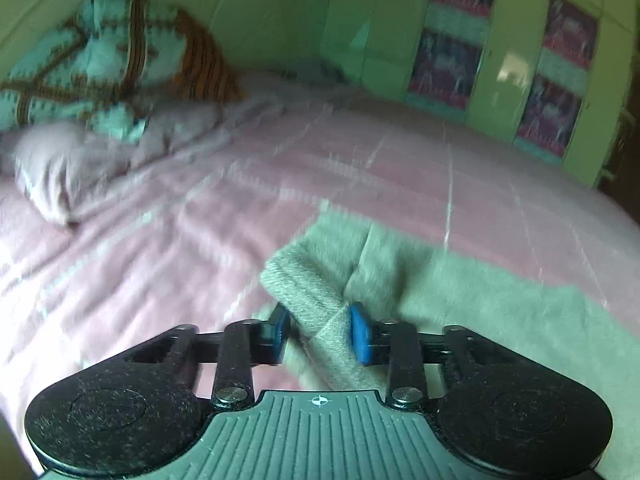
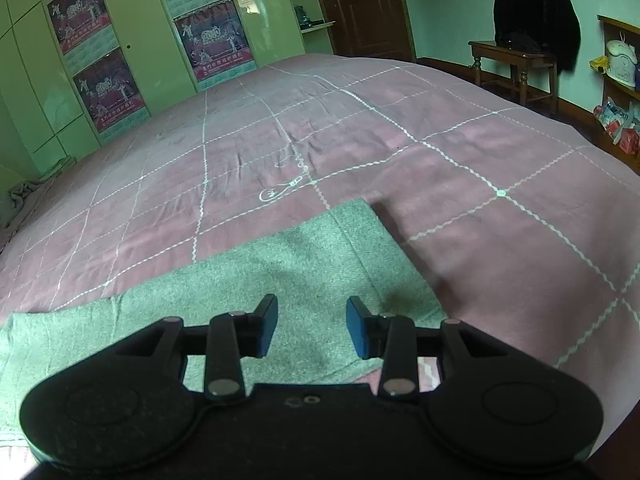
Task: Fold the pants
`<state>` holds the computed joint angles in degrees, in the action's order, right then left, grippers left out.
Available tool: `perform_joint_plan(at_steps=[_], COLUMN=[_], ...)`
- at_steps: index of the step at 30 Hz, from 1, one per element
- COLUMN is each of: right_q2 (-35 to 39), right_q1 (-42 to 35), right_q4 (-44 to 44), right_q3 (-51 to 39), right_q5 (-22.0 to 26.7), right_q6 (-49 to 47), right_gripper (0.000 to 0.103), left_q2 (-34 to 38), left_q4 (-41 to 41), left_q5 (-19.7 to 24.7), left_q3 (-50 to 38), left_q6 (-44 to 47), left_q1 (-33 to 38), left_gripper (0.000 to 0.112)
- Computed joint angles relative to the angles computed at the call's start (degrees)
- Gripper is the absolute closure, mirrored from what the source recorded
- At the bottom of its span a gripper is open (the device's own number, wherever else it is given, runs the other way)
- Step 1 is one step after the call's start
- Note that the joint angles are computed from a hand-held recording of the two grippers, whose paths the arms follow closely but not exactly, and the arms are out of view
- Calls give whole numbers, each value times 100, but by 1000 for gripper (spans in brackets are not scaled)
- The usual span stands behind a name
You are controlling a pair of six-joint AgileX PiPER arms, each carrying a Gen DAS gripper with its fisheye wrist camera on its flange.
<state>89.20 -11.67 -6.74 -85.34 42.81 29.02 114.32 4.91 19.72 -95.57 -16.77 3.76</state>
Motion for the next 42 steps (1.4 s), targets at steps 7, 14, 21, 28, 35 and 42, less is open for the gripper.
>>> perform_joint_plan(at_steps=[7, 14, 21, 28, 35, 42], right_q2=[-58, -233, -335, -685, -799, -250], right_q1=[-25, -58, -378, -1009, -2020, -2551], right_q4=[44, 19, 1590, 2095, 4974, 7343], right_q3=[65, 238, 589, 1189, 1968, 2313], right_q5=[36, -85, -482, -641, -450, -269], right_q6=[74, 112, -1373, -1118, -3194, -5149], right_gripper=[65, 59, 62, 67, 62, 78], left_q2=[537, -566, 99, 235, 226, 295], left_q4=[632, 1378, -1710, -1907, -1358, -1250], left_q5=[862, -329, 1186, 1004, 1094, 1105], left_q3=[-774, 527, -427, -182, -257, -345], left_q6=[-147, -678, 3069, 3287, 2654, 2474], left_q1=[-81, -190, -488, -454, -646, -684], left_gripper=[81, 55, 53, 47, 41, 37])
